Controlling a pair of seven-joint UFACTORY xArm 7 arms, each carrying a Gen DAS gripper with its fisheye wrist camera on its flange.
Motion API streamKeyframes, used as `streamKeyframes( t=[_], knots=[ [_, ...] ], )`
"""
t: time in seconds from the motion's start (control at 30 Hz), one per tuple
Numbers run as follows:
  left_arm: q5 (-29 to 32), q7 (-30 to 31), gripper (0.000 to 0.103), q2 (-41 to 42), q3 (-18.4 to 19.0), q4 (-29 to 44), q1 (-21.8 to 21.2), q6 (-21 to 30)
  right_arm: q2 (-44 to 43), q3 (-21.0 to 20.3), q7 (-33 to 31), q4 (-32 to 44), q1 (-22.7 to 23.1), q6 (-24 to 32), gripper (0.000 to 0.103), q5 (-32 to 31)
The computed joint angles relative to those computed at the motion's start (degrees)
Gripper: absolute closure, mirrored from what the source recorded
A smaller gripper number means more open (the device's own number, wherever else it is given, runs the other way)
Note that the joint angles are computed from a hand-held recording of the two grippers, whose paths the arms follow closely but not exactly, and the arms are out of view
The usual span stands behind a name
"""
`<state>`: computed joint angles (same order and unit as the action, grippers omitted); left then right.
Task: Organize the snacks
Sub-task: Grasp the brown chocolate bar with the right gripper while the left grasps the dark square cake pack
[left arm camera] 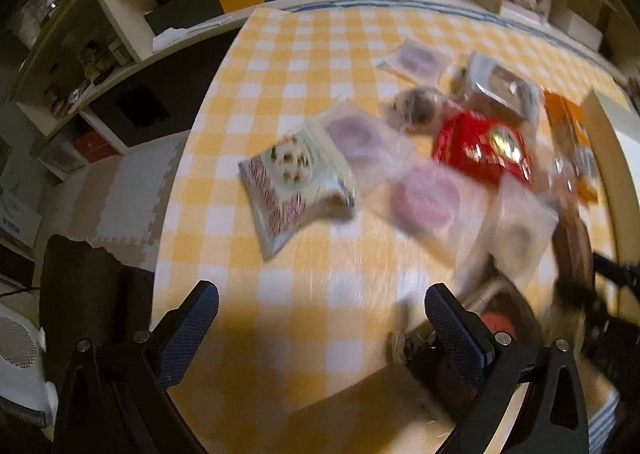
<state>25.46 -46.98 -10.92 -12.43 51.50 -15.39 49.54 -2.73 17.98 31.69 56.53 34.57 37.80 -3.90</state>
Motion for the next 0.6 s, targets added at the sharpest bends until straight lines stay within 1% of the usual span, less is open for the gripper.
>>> streamKeyframes(
  t=[0.03,0.07,0.13,0.2,0.3,0.33,0.43,0.5,0.6],
  knots=[
    [-0.52,1.12,0.000,-0.62,-0.08,-0.55,-0.40,0.68,-1.44,-0.05,-0.82,-1.41,0.13,-0.17,0.058,0.93],
    [-1.54,2.53,0.000,-2.09,-0.08,-1.04,-0.81,2.15,-3.20,-0.34,-2.24,-3.24,0.11,-0.52,0.059,2.39],
    [-3.05,4.20,0.000,-3.06,-0.25,-1.49,-1.20,3.26,-4.95,-0.74,-4.34,-5.04,-0.01,-1.03,0.062,4.59],
    [-4.89,5.29,0.000,-3.78,-0.51,-1.58,-1.65,4.31,-6.23,-1.13,-5.89,-6.11,-0.25,-1.12,0.062,6.60],
    [-6.56,5.36,0.000,-5.38,-0.82,-1.70,-1.81,4.26,-8.90,-1.74,-7.77,-8.35,-0.52,-1.86,0.062,9.75],
    [-7.21,5.03,0.000,-6.15,-0.95,-1.94,-1.88,3.79,-10.11,-1.88,-8.13,-9.10,-0.63,-1.90,0.062,10.43],
    [-12.20,6.46,0.000,-9.09,0.17,-3.57,-2.47,-0.18,-12.86,-2.24,-9.07,-10.58,-0.85,-2.86,0.062,12.25],
    [-16.23,9.08,0.000,-10.91,0.97,-4.77,-3.35,-3.10,-14.40,-2.43,-9.66,-11.20,-1.01,-3.40,0.062,12.94],
    [-18.52,12.69,0.005,-11.55,0.50,-4.90,-3.91,-4.37,-17.02,-3.11,-10.95,-12.65,-1.09,-4.07,0.062,14.17]
  ],
)
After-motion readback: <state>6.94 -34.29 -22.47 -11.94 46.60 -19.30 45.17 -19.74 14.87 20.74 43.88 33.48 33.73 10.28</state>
